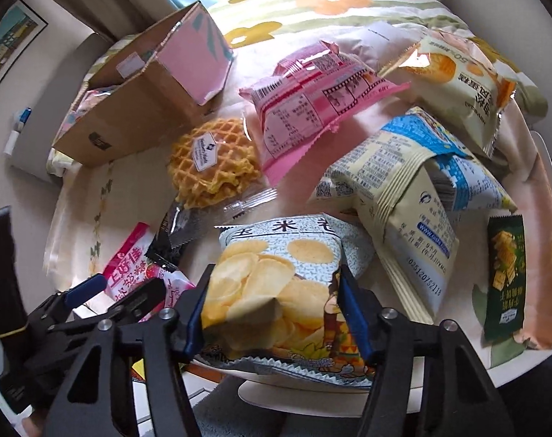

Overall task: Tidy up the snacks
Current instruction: 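Grasp the pink candy bag with left tool while right tool grasps potato chip bag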

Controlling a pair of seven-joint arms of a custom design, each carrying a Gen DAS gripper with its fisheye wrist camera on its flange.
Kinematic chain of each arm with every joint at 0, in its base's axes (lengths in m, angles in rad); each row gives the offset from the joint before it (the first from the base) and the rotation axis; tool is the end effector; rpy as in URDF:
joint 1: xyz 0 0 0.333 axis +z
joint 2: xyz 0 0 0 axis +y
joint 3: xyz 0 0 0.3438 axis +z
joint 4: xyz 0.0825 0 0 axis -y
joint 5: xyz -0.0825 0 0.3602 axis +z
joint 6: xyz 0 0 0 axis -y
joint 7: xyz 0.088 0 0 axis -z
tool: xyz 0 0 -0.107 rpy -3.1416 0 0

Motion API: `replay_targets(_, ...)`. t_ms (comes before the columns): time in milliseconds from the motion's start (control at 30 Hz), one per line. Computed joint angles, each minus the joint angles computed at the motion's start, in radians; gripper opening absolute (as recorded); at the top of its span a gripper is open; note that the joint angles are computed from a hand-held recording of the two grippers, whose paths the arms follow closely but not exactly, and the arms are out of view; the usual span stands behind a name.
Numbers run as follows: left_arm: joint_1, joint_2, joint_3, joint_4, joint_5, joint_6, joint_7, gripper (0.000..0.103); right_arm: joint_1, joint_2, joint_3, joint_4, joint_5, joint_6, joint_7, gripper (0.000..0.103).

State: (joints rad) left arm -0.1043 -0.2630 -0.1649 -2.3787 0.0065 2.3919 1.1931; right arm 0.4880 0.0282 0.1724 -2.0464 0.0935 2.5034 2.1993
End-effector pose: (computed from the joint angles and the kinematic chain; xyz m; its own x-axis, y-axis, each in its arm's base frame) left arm 0.4380 -0.1251 0.4896 0.0963 -0.9939 0.0544 -0.9575 -0.1075 -0.2678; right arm 0.4526 0.3496 0.5122 0.0158 -0.9497 -0.3127 -0.9560 0.0772 -0.2829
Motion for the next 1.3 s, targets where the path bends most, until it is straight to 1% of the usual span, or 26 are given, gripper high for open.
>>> replay_targets(133,0.011,0.023,-0.027,0.014,0.056,-0.013,-0.086,0.103,-0.004,-0.006,-0.001,-0.015,0.034,0.038,-0.053,0.054)
replay_targets(333,0.001,0.061,-0.044,0.036,0.136,-0.029,-0.171,0.103,-0.008,-0.007,-0.001,-0.023,0.096,0.06,-0.126,0.054)
replay_targets(400,-0.008,0.074,-0.044,0.038,0.147,-0.04,-0.18,0.103,-0.008,-0.006,0.0,-0.024,0.107,0.064,-0.142,0.054)
replay_targets(567,-0.019,0.075,-0.041,0.024,0.161,-0.009,-0.213,0.103,-0.011,-0.011,-0.002,-0.033,0.139,0.07,-0.186,0.054)
replay_targets(633,-0.021,0.073,-0.038,0.02,0.17,-0.008,-0.202,0.1,-0.012,-0.012,-0.002,-0.037,0.148,0.073,-0.197,0.054)
replay_targets(667,-0.021,0.058,-0.029,0.002,0.163,0.003,-0.181,0.097,-0.012,-0.012,-0.002,-0.038,0.15,0.075,-0.2,0.054)
replay_targets(700,-0.024,0.046,-0.02,-0.012,0.145,0.024,-0.157,0.091,-0.012,-0.013,-0.002,-0.039,0.152,0.078,-0.201,0.054)
replay_targets(733,-0.026,0.032,-0.012,-0.029,0.129,0.039,-0.129,0.088,-0.012,-0.011,-0.002,-0.038,0.152,0.079,-0.202,0.054)
replay_targets(800,-0.031,0.0,0.001,-0.064,0.097,0.069,-0.066,0.075,-0.011,-0.012,-0.002,-0.041,0.155,0.084,-0.204,0.054)
replay_targets(833,-0.034,-0.009,0.004,-0.07,0.082,0.079,-0.039,0.072,-0.011,-0.013,-0.002,-0.043,0.155,0.086,-0.204,0.054)
replay_targets(900,-0.035,-0.022,0.0,-0.077,0.071,0.092,-0.006,0.058,-0.011,-0.013,-0.002,-0.045,0.153,0.09,-0.203,0.054)
replay_targets(967,-0.033,-0.033,-0.006,-0.082,0.072,0.107,0.019,0.048,-0.011,-0.015,-0.002,-0.047,0.163,0.091,-0.212,0.054)
replay_targets(1000,-0.032,-0.037,-0.007,-0.084,0.07,0.109,0.027,0.045,-0.011,-0.015,-0.001,-0.048,0.164,0.094,-0.213,0.054)
replay_targets(1200,-0.044,-0.074,0.035,-0.118,-0.048,0.135,0.125,0.044,-0.008,-0.024,0.0,-0.064,0.178,0.115,-0.218,0.054)
replay_targets(1233,-0.039,-0.079,0.034,-0.121,-0.048,0.134,0.138,0.041,-0.007,-0.026,0.001,-0.068,0.18,0.121,-0.216,0.054)
replay_targets(1267,-0.033,-0.095,0.05,-0.128,-0.052,0.128,0.173,0.035,-0.005,-0.027,0.002,-0.073,0.185,0.129,-0.217,0.054)
replay_targets(1300,-0.035,-0.102,0.062,-0.132,-0.07,0.128,0.209,0.034,-0.004,-0.03,0.002,-0.079,0.188,0.138,-0.217,0.054)
